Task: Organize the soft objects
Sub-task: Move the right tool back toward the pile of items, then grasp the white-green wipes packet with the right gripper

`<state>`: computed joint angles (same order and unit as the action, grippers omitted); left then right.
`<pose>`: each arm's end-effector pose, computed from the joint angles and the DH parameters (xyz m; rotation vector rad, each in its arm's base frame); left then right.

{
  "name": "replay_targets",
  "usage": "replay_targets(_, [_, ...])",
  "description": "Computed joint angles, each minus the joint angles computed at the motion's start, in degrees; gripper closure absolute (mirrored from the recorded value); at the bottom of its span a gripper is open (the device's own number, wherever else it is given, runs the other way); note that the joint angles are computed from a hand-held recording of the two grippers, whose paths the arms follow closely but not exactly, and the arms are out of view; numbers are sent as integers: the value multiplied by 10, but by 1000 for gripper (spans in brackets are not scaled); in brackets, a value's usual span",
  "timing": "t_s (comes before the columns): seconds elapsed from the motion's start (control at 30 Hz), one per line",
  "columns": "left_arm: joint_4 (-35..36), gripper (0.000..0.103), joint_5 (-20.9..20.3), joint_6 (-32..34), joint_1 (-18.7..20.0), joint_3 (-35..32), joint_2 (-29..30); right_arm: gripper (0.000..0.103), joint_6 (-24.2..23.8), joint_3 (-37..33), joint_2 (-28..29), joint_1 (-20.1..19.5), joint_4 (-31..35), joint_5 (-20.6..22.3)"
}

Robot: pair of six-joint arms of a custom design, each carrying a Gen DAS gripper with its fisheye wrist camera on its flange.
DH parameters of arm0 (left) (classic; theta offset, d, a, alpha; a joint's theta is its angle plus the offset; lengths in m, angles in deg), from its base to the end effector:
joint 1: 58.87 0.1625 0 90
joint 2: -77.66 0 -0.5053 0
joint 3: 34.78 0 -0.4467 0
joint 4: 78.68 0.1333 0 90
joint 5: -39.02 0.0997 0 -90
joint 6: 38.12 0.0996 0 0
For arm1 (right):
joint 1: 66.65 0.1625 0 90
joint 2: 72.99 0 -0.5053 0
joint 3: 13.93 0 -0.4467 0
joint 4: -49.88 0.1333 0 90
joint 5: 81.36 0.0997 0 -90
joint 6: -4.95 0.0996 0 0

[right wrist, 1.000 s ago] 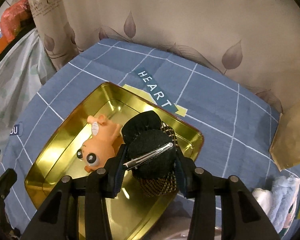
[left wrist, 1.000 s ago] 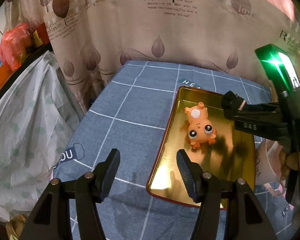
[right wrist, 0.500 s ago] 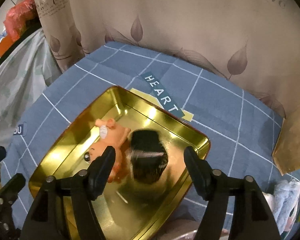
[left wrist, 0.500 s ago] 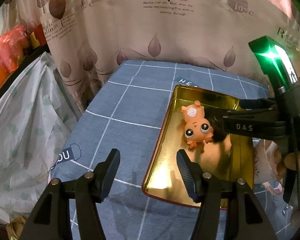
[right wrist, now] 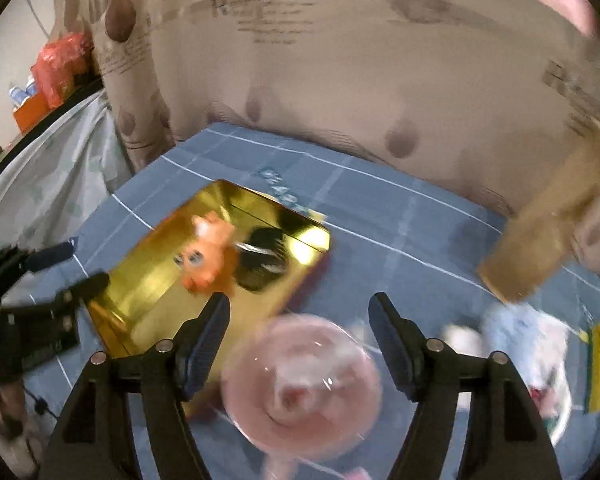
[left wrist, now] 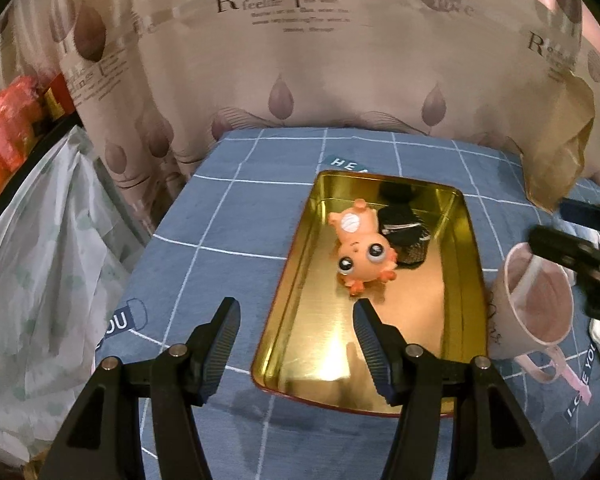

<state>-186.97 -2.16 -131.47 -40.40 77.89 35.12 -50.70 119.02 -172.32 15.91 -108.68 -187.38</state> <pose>-0.4407 -0.3668 -0.0349 0.0555 2.0791 -0.7839 0.0497 -0.4367 0.3924 0.9373 -2.3710 0.4957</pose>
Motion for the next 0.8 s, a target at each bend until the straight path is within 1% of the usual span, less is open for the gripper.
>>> replay_targets(0.1, [-4,43,0,14,0,-8,9,33,-18,-5,-36,-44,8,15])
replay_targets(0.17, [-9,43,0,23,-1,-11,14,33,-29,-9,-46,-67,-5,14])
replay_targets(0.27, [-13,43,1,32,-2,-16,19,31,-28,-27,-59,-107,-2,24])
replay_targets(0.3, [-14,43,1,33,-2,-17,20,29,-25,-33,-59,-119,-7,25])
replay_targets(0.47, [-15,43,1,36,-3,-20,23,20,-5,-65,-47,-175,-37,25])
replay_targets(0.57, [-16,43,0,40,-2,-23,27,18,6,-79,-35,-202,-56,18])
replay_targets(0.67, [-18,43,-2,47,-1,-27,33,9,17,-91,-19,-222,-68,-5])
replay_targets(0.8, [-18,43,-3,55,-1,-33,40,8,38,-107,3,-241,-71,-25])
